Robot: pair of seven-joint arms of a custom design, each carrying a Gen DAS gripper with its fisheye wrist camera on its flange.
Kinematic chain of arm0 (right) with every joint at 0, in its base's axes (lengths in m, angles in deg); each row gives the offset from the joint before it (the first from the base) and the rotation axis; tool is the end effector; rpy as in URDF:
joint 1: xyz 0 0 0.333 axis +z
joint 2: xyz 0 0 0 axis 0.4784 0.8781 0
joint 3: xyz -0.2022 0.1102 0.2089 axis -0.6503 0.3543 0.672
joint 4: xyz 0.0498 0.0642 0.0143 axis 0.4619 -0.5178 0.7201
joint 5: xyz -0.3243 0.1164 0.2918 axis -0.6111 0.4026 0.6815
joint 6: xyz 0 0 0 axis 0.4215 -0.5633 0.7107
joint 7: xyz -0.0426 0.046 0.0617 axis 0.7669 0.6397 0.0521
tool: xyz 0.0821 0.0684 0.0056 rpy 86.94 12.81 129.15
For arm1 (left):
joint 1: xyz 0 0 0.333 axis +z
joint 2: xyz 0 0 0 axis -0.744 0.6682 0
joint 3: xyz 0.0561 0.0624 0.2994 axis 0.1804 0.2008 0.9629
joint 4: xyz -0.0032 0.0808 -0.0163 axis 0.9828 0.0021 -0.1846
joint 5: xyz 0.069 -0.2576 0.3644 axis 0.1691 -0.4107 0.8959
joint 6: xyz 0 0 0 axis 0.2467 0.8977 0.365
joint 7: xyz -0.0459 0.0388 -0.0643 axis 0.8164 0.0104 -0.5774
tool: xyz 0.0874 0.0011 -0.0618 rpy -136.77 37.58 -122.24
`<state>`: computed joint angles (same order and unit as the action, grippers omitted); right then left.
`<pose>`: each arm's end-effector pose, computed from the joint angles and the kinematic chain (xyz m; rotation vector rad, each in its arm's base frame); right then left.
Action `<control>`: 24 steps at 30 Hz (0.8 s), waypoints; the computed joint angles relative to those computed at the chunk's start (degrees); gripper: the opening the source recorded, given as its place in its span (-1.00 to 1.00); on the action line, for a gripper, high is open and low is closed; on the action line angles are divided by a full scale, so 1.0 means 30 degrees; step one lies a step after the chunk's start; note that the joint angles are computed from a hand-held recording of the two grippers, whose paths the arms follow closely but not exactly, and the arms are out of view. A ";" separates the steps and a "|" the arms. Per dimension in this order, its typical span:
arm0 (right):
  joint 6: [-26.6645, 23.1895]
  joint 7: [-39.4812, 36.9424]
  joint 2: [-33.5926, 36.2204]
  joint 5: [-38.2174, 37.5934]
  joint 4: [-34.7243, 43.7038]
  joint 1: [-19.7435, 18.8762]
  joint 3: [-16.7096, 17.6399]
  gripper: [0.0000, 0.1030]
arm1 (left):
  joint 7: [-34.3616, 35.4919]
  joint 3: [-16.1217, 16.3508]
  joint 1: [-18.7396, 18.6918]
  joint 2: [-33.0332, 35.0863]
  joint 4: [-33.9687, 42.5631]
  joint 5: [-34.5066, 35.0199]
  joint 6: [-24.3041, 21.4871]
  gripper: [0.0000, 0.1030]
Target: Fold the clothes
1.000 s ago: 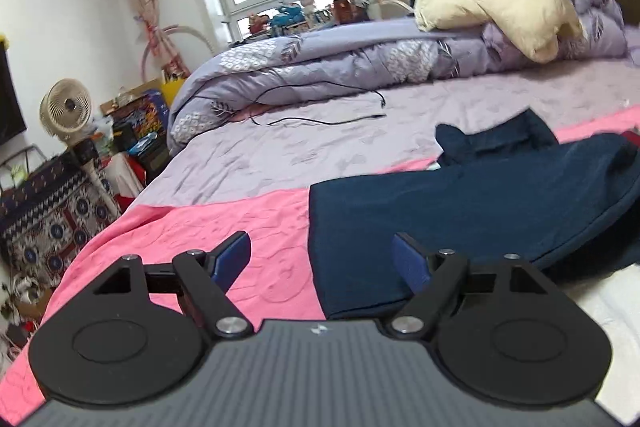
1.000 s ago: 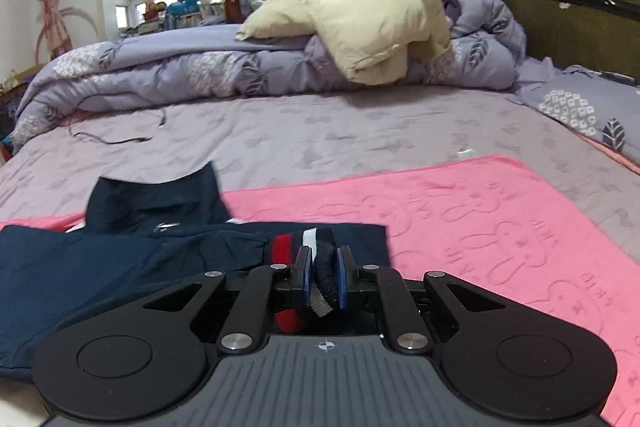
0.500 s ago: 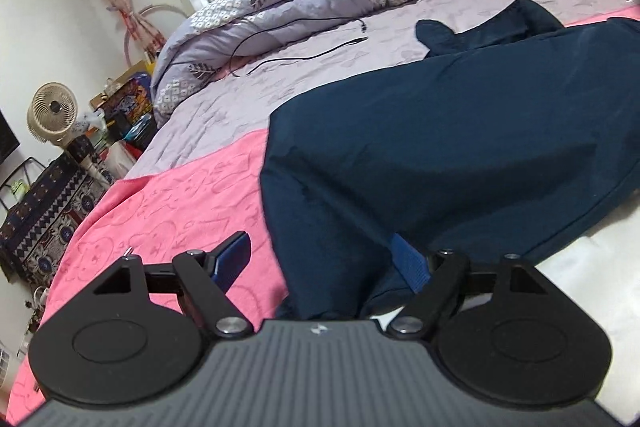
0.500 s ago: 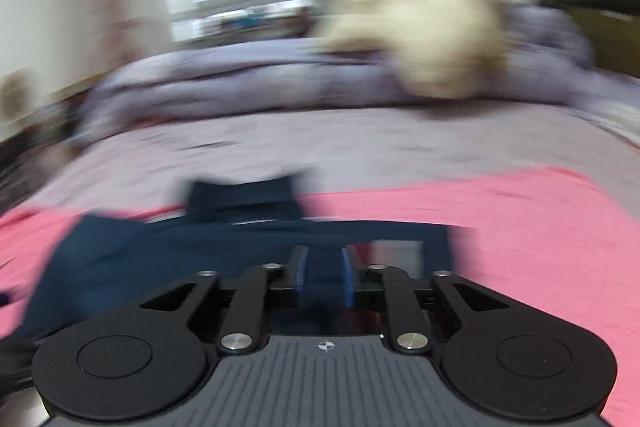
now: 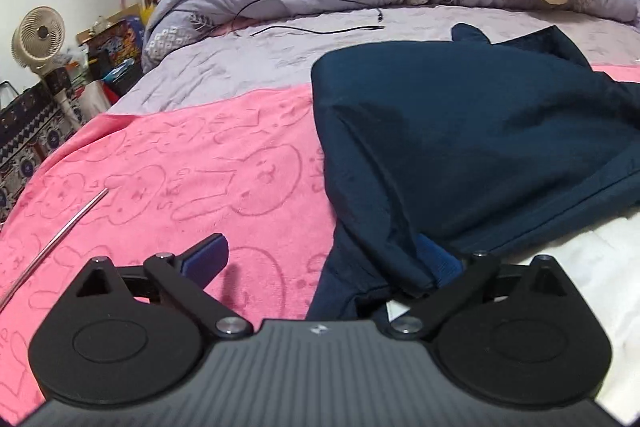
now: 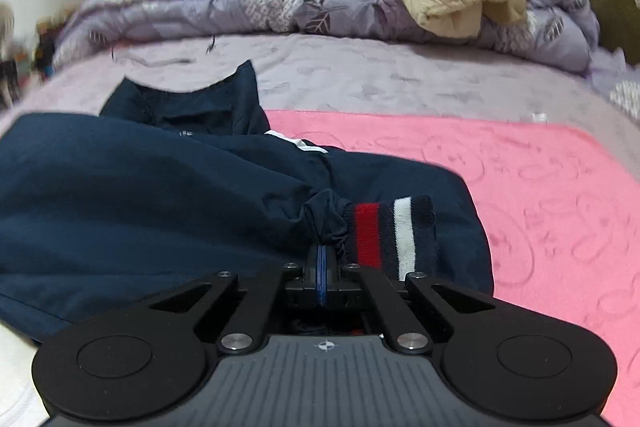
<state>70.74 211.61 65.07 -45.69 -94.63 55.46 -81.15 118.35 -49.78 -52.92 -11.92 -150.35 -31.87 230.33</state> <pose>0.6733 0.3005 0.4442 -1.6653 1.8132 -0.8735 0.6415 -0.1692 0.4713 -1.4644 1.8125 -0.6310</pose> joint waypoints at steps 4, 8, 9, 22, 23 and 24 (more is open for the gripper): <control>-0.0543 -0.1270 -0.1027 0.0535 -0.0338 0.0177 0.0528 -0.15 | -0.1503 -0.0021 -0.0079 -0.0981 -0.0474 0.2534 -0.0593 0.96; 0.1682 -0.0673 -0.2788 -0.1183 -0.2493 -0.0201 0.0897 0.50 | -0.2074 -0.0175 0.0437 -0.1869 -0.1323 0.3874 -0.0247 0.96; 0.1367 -0.0905 -0.2881 -0.1070 -0.2600 -0.0340 0.1093 0.50 | -0.2217 -0.0227 0.0582 -0.2091 -0.1528 0.4207 -0.0160 0.97; 0.0626 -0.1870 -0.5705 0.0619 -0.5519 -0.1383 0.2455 0.66 | -0.0142 -0.0324 0.1263 -0.4995 -0.4288 0.0909 0.0410 0.95; 0.0804 -0.2023 -0.6540 0.0812 -0.6307 -0.1470 0.2824 0.68 | 0.0911 -0.0200 0.1106 -0.5791 -0.5017 -0.0176 0.0776 0.96; 0.0987 -0.2232 -0.7417 0.1122 -0.7139 -0.1526 0.3183 0.68 | 0.1783 -0.0081 0.0891 -0.6617 -0.5748 -0.1137 0.0962 0.96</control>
<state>73.70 204.91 42.81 -42.32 -116.05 50.88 -71.60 123.70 -50.02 -50.25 -31.77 -167.59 -35.28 233.21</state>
